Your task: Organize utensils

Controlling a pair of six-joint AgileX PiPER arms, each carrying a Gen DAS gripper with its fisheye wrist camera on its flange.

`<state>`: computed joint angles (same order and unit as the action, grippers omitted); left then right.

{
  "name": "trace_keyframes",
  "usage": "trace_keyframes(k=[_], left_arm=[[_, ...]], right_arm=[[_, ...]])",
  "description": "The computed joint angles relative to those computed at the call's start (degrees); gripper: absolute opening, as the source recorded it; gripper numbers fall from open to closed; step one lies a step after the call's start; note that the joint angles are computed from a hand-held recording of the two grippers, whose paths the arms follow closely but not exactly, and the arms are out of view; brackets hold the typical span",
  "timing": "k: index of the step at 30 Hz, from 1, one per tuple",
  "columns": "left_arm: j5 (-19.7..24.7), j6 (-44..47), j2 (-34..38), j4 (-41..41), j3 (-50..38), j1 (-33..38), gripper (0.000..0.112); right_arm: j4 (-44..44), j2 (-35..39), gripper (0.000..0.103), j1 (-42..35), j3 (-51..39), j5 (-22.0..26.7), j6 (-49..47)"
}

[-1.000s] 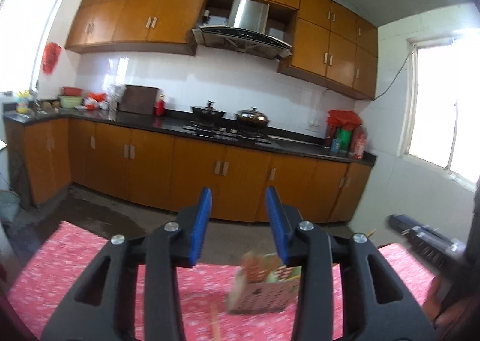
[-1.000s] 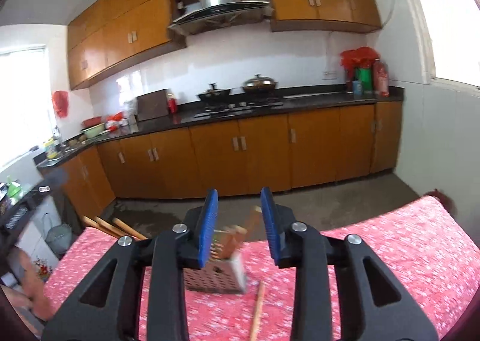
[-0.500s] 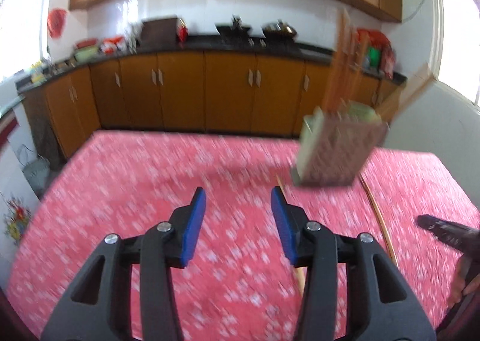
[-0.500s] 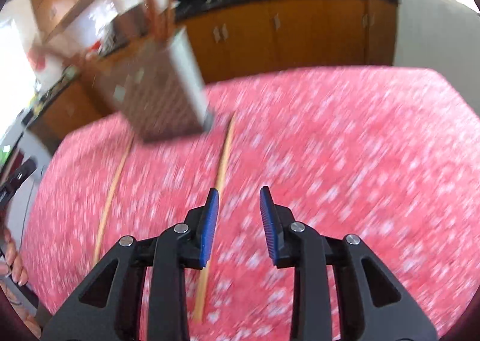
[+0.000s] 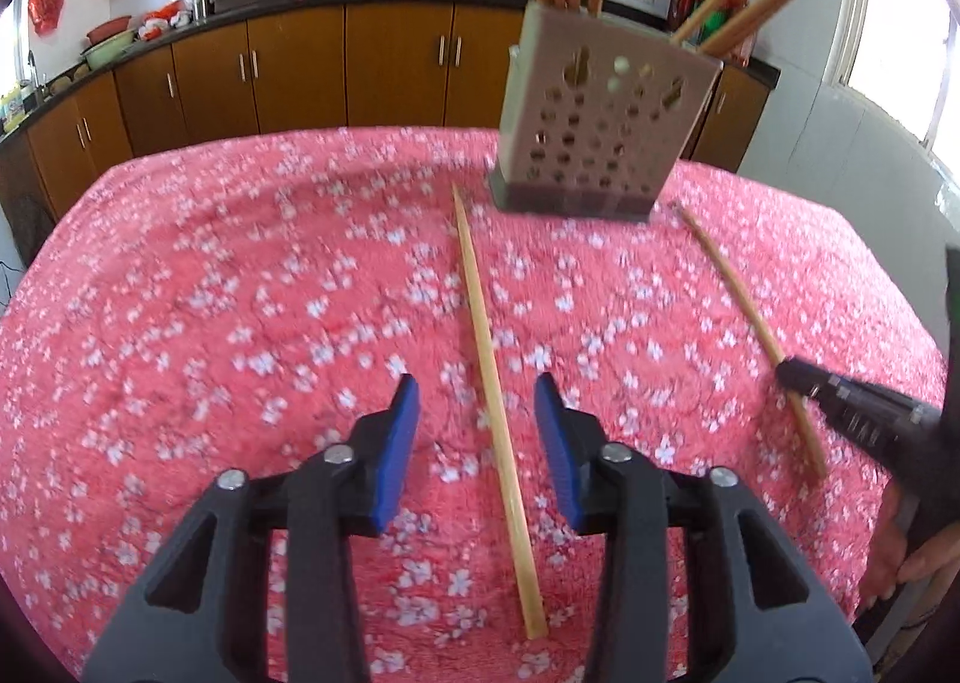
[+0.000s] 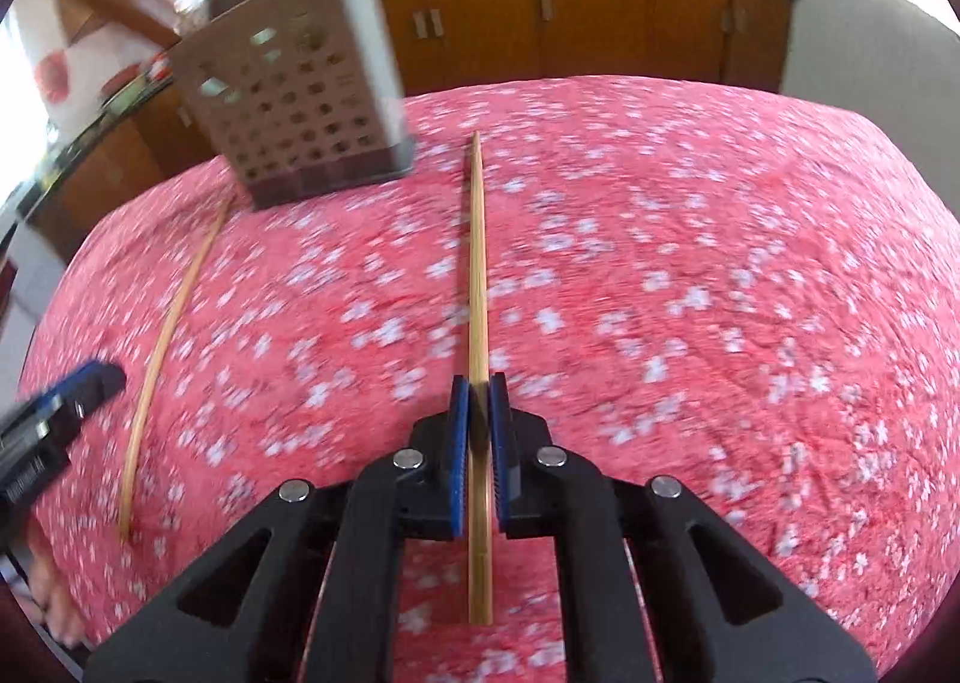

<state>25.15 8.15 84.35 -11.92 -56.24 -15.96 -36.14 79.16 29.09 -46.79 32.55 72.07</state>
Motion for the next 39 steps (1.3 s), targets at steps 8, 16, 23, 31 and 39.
trace_keyframes(k=[8, 16, 23, 31, 39], left_arm=[[0.8, -10.7, 4.1, 11.1, -2.3, -2.1, 0.008], [4.6, -11.7, 11.6, 13.8, -12.8, 5.2, 0.009], [3.7, -3.9, 14.5, 8.0, -15.4, 10.2, 0.012], [3.8, 0.1, 14.9, 3.4, -15.6, 11.5, 0.012], [3.7, 0.7, 14.8, 3.1, -15.5, 11.9, 0.012]], right_arm=[[-0.2, 0.0, 0.008, -1.8, 0.7, -1.4, -0.5], [-1.3, 3.5, 0.008, -5.1, -3.0, -1.1, -3.8], [-2.4, 7.5, 0.008, -6.8, -6.3, -0.9, -5.5], [-4.9, 7.6, 0.008, -6.6, -5.6, -1.9, -3.3], [-4.8, 7.1, 0.008, -6.5, -5.2, -1.9, -3.1]])
